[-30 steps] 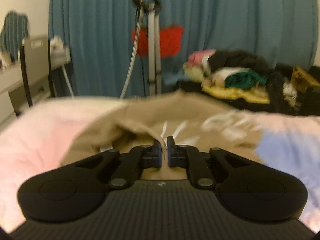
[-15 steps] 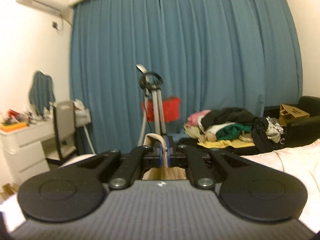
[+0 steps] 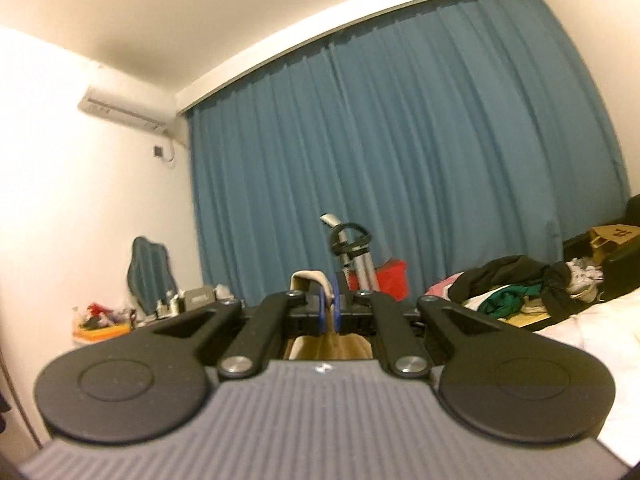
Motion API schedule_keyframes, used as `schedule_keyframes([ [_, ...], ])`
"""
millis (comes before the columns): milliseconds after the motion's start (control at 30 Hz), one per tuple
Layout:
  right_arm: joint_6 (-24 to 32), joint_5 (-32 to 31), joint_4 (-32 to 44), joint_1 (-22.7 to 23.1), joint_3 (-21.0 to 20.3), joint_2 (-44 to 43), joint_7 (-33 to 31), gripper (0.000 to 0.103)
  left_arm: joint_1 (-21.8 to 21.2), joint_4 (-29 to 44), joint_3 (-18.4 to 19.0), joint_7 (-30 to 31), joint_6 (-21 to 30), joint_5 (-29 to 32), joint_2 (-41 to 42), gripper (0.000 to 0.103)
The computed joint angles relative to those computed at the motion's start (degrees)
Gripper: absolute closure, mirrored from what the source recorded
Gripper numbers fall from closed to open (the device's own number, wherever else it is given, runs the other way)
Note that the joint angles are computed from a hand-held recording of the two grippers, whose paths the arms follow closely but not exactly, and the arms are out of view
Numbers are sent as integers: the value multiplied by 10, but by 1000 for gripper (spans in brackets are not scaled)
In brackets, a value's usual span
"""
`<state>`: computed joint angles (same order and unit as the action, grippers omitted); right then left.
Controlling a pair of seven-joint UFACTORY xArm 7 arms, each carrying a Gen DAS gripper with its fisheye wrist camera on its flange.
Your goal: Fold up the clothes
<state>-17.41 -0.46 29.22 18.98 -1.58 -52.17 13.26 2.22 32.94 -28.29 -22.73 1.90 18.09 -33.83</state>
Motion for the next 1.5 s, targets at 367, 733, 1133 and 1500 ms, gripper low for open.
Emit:
schedule_keyframes([
  [367,242,60,44,-19,-97,37,-23,96,-152,-19,216,14,16,-114,-101,98],
  [733,464,138,138,19,-95,187,-77,93,-215,147,340,179,267,-201,6,97],
  [1133,416,154,83,-111,14,153,27,26,-137,163,315,240,277,-316,82,48],
  [1500,385,32,81,-67,78,184,-85,26,-154,59,267,242,233,-274,-86,41],
])
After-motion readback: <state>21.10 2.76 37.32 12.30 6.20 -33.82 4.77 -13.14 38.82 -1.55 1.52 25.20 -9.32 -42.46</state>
